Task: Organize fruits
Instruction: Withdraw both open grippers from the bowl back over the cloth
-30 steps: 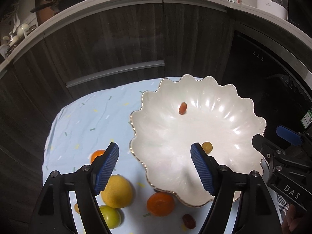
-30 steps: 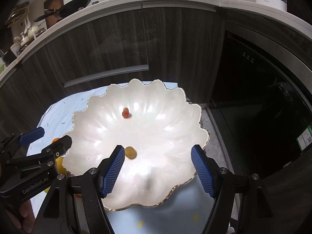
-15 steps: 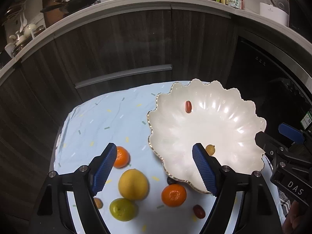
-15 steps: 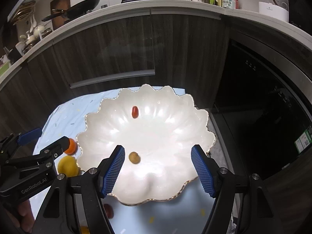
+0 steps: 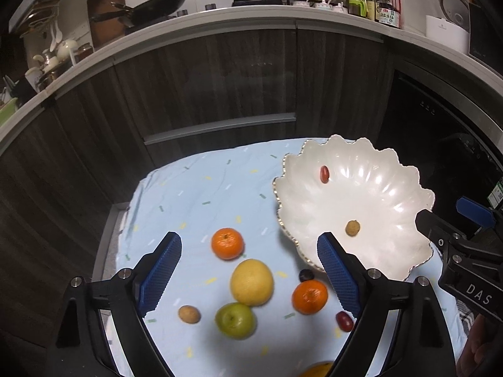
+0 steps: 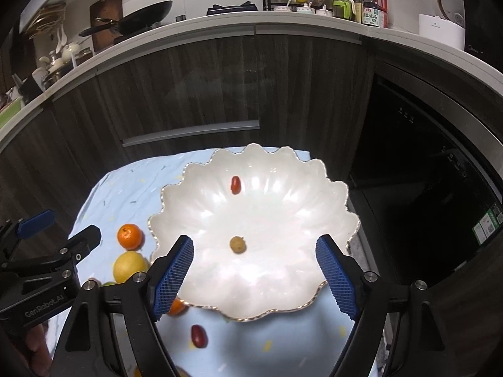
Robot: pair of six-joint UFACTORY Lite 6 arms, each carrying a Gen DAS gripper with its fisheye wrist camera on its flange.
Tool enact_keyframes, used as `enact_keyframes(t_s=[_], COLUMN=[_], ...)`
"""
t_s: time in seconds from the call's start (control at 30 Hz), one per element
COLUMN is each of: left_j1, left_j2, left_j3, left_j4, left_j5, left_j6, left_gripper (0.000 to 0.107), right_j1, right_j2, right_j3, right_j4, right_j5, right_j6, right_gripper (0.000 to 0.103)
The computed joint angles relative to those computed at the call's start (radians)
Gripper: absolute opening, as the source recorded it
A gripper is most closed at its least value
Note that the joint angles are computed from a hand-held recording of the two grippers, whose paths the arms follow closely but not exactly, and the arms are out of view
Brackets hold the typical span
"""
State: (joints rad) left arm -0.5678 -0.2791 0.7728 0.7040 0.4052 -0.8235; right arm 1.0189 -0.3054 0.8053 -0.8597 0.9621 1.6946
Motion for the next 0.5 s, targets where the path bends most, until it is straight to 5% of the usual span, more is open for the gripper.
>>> enact_keyframes(t_s=[0.5], left_j1=[0.068], left_j2=[-0.212], left_j3=[-0.179], left_j4=[-0.048], left_j5=[0.029], left_j6=[0.083], left_gripper=[0.093], right_j1=[0.150], right_j2=[0.103], right_j3=[0.095], right_j4=[-0.006], right_j5=[0.072], right_j6=[0.072], right_gripper=[0.081])
